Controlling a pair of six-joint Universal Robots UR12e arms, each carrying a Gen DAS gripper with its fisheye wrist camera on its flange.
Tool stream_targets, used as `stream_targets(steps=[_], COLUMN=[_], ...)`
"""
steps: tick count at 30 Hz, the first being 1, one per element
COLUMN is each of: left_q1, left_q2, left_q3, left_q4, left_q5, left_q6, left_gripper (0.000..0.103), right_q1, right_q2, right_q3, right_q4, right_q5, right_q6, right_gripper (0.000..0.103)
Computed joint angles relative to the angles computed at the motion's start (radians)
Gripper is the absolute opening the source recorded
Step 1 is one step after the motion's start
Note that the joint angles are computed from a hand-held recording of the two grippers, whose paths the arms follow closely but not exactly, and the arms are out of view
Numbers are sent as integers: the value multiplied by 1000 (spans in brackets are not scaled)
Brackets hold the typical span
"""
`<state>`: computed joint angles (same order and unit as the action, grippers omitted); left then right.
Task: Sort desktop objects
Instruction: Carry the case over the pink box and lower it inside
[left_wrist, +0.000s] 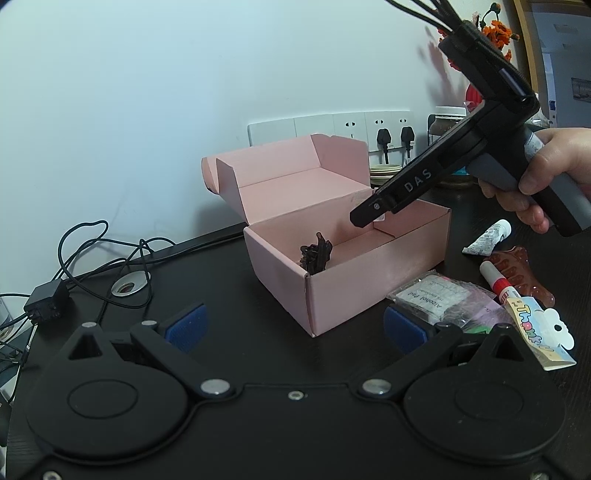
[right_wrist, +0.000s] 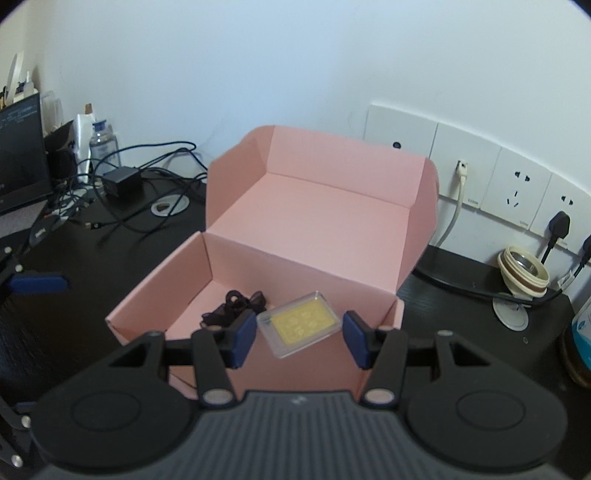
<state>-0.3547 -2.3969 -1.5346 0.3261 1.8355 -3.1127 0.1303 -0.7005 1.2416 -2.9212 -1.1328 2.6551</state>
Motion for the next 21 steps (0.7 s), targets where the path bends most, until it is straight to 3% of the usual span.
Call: stream_targets(steps=[21], left_q1=[-2], left_q2=[0], left_q3=[1], left_q4=[-2], left_q5=[3], left_q6=[9], left_gripper=[103], right_q1=[39], right_q2=[36], right_q3=[-101], right_q4=[216], right_q5=[-117], right_q6=[-99], right_gripper=[51])
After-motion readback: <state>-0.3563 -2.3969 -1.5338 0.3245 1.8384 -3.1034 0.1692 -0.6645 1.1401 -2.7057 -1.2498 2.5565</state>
